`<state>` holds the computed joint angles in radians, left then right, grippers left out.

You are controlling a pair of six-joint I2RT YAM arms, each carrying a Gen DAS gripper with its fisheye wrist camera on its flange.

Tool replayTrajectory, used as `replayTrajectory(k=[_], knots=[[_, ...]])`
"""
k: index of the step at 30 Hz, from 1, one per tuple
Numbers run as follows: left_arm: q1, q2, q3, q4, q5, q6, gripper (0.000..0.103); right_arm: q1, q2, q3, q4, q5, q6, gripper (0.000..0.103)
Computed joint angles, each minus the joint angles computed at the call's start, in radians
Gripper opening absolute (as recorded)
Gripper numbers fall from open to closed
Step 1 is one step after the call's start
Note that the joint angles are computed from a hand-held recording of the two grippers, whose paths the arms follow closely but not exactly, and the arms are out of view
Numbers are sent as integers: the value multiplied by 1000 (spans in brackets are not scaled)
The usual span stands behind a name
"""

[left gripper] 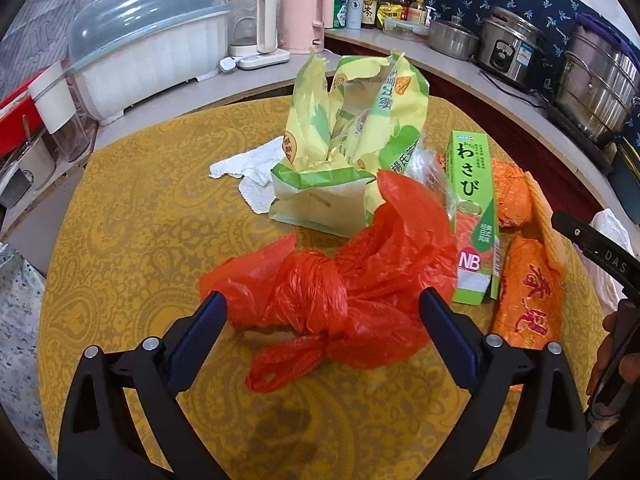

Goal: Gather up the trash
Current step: 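Grasp the orange foam net with the right tool while the left tool grasps the red bag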

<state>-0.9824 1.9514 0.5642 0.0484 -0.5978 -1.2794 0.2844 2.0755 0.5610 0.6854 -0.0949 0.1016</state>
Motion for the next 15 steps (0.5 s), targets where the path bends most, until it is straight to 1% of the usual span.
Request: replayTrajectory(k=[2, 5, 7, 8, 9, 10, 11, 12, 13, 14, 15], knots=[[29, 22, -9, 62, 24, 41, 92, -1, 34, 38, -14, 5, 4, 72], [53, 46, -11, 113, 37, 72, 92, -10, 84, 91, -35, 2, 11, 72], [63, 45, -22, 149, 42, 84, 88, -21, 111, 117, -49, -13, 16, 72], [66, 43, -31, 173, 46, 90, 84, -23, 122, 127, -55, -17, 16, 72], [71, 43, -30, 180, 50, 98, 78, -25, 130, 131, -56, -18, 15, 70], [71, 42, -30, 184, 51, 105, 75, -26, 137, 137, -59, -21, 14, 64], [65, 41, -25, 178, 48, 111, 68, -27, 143, 141, -64, -27, 12, 61], [62, 40, -17, 168, 46, 117, 55, -29, 146, 142, -66, -34, 10, 55], [57, 40, -9, 159, 49, 128, 50, -30, 150, 141, -65, -36, 9, 51], [56, 40, -4, 159, 51, 134, 43, -29, 151, 139, -62, -36, 9, 48], [50, 39, 0, 156, 49, 140, 34, -31, 151, 137, -63, -41, 6, 42]])
